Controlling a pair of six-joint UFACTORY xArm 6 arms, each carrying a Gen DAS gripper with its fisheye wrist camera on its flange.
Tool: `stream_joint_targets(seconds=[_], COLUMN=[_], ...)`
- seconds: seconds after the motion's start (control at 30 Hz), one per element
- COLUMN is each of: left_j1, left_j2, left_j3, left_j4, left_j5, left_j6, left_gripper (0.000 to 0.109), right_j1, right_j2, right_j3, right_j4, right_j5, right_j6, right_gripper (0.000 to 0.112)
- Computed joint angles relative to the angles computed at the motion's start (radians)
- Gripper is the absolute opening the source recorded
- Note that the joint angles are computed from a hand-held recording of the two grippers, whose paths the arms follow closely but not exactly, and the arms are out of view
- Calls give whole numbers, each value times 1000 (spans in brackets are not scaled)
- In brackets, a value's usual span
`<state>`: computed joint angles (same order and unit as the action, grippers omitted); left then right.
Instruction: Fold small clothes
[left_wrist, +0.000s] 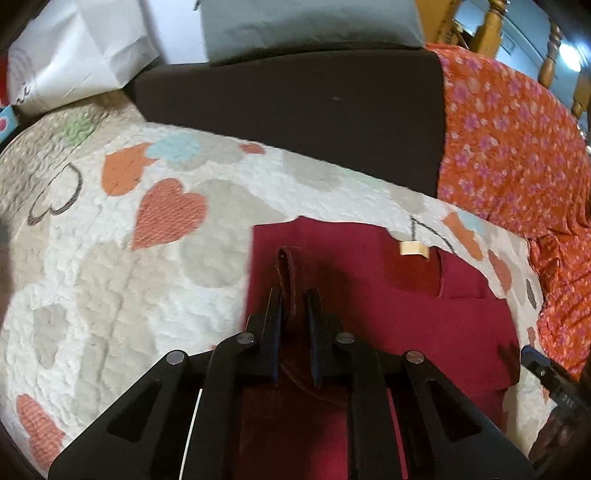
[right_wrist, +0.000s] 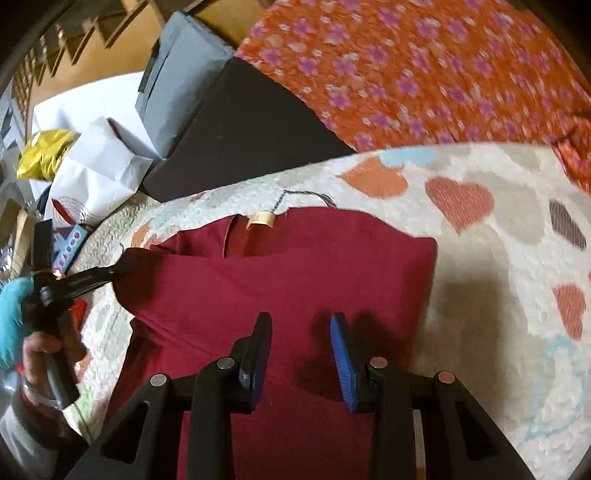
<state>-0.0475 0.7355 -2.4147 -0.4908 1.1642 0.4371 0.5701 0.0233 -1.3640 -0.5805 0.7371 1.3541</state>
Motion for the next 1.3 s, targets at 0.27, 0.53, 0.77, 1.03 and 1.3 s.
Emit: stream_joint_targets(seconds=[0.27,0.53,0.77,1.03,1.3], left_j1=[-34,-25,3,41,86], left_j2=[-27,-105,-298,-568,-771], left_j3=[132,257,529,854,1090], left_j4=[146,166,147,111,49], left_j5=[-39,-106,-230,-341,-353], left_j6=[6,6,66,210,344], left_gripper=[14,33,37,37,37], right_j1=[-47,41,62,251,412], right_j2=[143,99,43,-111,-181], right_j3=[-106,-127,-62,-13,61], right_j4=[93,67,80,-13,-45], right_j5=[99,253,201,232,288], right_j6=[-105,-95,-19,100,234], right_gripper=[31,35,35,37,44])
